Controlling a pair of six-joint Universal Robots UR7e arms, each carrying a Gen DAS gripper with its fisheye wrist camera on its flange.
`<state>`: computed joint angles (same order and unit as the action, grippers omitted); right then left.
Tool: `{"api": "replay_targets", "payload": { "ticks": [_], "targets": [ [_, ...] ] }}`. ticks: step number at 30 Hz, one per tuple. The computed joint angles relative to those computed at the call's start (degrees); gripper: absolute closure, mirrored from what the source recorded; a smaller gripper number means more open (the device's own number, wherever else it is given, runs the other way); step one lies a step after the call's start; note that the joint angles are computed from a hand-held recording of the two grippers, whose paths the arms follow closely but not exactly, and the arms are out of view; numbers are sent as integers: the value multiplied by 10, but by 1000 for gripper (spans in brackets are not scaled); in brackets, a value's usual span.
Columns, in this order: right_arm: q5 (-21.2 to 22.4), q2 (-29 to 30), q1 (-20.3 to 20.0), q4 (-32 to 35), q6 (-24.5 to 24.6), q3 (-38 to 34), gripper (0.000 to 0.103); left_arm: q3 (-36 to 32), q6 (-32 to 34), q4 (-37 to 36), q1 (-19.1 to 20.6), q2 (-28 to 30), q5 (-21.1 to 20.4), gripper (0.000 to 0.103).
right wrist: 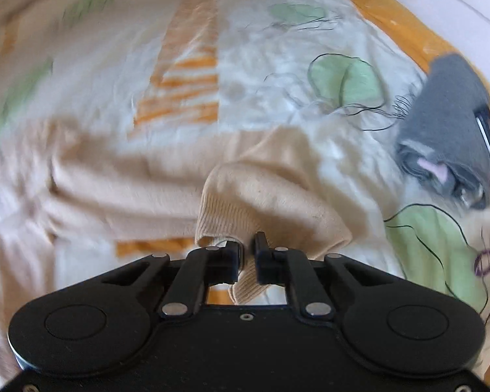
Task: Fold small clothes
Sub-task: 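Grasp the other ribbed sleeve cuff with the right gripper, then lay the held sleeve across the sweater body and open the right gripper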
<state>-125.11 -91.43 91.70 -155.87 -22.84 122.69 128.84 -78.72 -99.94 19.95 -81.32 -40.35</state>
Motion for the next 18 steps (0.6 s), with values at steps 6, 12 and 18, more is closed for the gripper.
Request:
{"api": "replay_targets", "payload": {
  "ticks": [6,12,18],
  "targets": [
    [45,-18,60,67,66,-64,94,23,-33,57,-23,-60,-14,42],
    [113,13,132,119,119,-130,94,46,-67,66,-43,-111,-21,42],
    [219,77,197,140,151,-171,94,64,-94,84,-55,-144,-29,42]
  ]
}}
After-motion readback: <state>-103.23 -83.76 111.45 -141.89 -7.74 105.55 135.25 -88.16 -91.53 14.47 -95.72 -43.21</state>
